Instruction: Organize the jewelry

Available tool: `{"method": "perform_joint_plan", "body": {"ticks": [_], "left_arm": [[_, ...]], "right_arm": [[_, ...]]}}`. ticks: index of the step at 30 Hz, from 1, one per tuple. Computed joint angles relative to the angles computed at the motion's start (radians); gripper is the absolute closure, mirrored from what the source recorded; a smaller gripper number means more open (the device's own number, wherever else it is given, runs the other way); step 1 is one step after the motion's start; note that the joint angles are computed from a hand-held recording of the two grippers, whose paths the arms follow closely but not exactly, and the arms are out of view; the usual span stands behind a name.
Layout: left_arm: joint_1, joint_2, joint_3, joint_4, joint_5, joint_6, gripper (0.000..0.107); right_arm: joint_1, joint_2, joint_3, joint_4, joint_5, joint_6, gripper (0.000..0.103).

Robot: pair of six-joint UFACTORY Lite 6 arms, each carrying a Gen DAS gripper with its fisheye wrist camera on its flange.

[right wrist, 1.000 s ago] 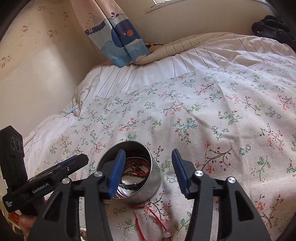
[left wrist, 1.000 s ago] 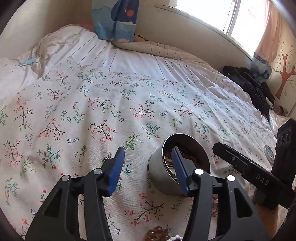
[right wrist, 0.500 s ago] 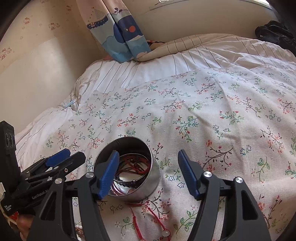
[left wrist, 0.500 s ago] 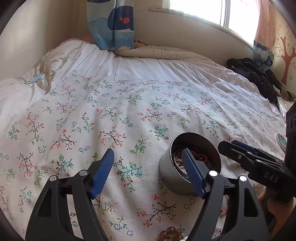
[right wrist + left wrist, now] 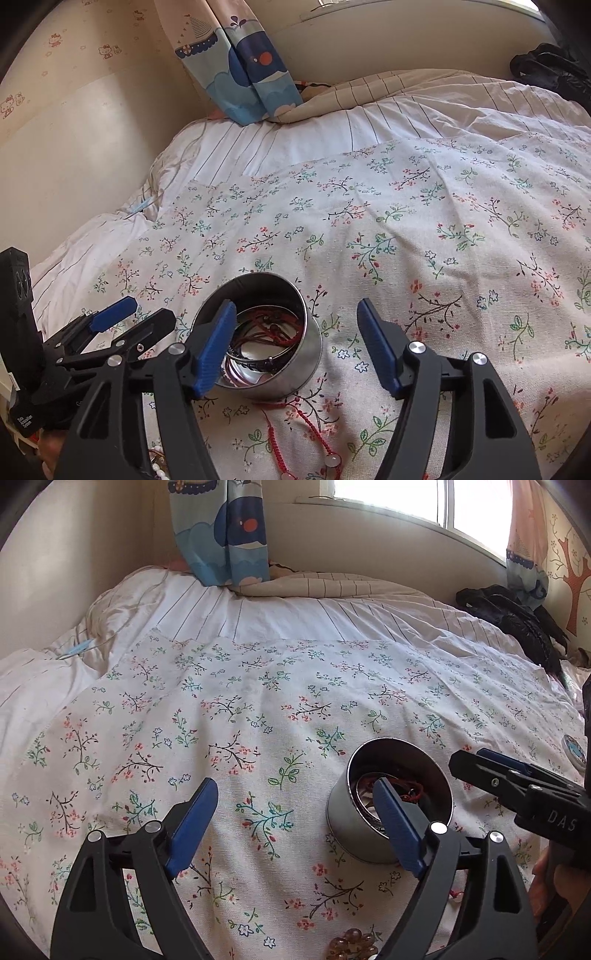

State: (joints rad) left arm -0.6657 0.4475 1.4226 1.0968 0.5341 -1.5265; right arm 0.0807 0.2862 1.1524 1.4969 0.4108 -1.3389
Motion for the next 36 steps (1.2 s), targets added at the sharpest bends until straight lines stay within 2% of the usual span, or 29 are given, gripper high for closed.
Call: {"method": "perform_joint_plan", "body": {"ticks": [5,10,13,21,30,34,36], "left_arm": [[-0.005,-0.023,-0.03,-0.022,0.023,0.018,0.02],[0.011,-0.117,-0.136,-0.033,0.013,-0.028,0.015],[0.009,-0.175,-0.208,-0.038,0.018,-0.05,0.015],[-0.054,-0.282,-0.345,-0.059,0.048,-0.032,0.015],[-0.176,-0.34,-0.447,-0.099,0.016,0.071,0.015],[-0.214,-0.318,-0.438,-0.141,-0.034,0.156,0.015],[-0.217,-0.309,-0.436,-0.182,-0.065,0.211,0.015]], "right_arm": [[-0.002,-0.046,-0.035,-0.12,-0.002,0.122,0.037],[-0.011,-0.103,-0.098,-0.215,0.02,0.198,0.037],[-0.013,-0.1,-0.115,-0.26,0.044,0.247,0.037],[0.053,-0.12,-0.186,-0.418,0.02,0.344,0.037],[0.097,-0.079,-0.2,-0.446,-0.021,0.339,0.037],[0.126,-0.068,-0.193,-0.562,-0.066,0.431,0.037],[0.145,-0.071,-0.192,-0.663,-0.091,0.524,0.044]]}}
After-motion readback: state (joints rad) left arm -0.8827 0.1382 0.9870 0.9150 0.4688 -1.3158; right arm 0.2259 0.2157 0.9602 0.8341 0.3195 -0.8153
